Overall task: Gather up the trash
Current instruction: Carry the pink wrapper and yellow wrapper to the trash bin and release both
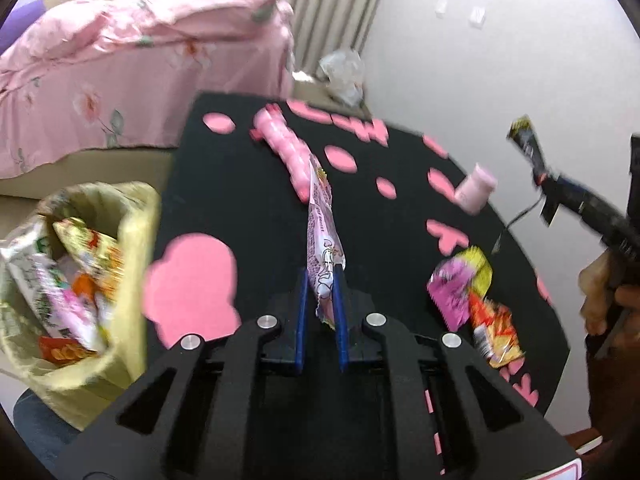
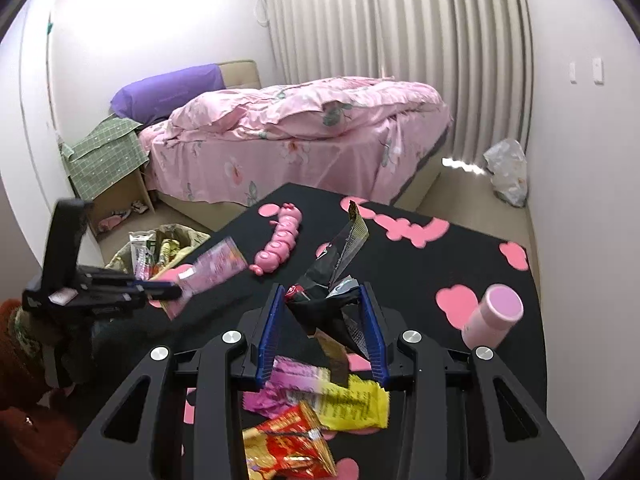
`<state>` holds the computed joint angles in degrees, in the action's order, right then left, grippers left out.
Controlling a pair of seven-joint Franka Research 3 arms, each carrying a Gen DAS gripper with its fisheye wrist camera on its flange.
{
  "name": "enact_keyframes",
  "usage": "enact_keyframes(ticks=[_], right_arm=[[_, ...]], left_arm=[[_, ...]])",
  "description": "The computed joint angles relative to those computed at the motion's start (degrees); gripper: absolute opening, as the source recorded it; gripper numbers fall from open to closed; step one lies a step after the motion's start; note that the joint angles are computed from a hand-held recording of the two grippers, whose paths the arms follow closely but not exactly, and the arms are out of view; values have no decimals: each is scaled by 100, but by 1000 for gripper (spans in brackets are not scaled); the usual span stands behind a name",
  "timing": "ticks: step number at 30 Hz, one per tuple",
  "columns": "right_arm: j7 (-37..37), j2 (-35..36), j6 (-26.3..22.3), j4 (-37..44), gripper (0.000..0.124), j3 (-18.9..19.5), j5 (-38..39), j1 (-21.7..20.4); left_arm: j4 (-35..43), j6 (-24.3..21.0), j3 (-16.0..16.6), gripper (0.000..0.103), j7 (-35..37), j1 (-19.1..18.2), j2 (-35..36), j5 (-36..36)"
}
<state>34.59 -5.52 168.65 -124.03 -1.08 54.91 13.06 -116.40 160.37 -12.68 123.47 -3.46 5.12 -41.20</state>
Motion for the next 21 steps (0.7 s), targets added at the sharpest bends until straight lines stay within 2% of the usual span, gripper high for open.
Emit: enact_keyframes(ticks=[4, 7, 12, 16, 21], right_arm=[[-208, 76, -31, 272, 36, 87, -30, 104], [-415, 196, -72, 594, 36, 185, -127, 195], [-560, 625, -314, 1400, 36, 410, -359, 296], [-617, 1105, -666, 2166, 36, 648, -301, 314], [117, 2053, -1292, 3367, 36, 916, -866, 395]], left_arm=[[-277, 421, 143, 11, 410, 61, -470, -585], [-401, 631, 390, 11, 402, 20, -709, -573], [-618, 967, 796, 12, -186, 104, -1001, 323], [-701, 1054, 1121, 12, -477, 159, -1079, 620], [-663, 764, 1423, 12, -305, 287, -953, 143]])
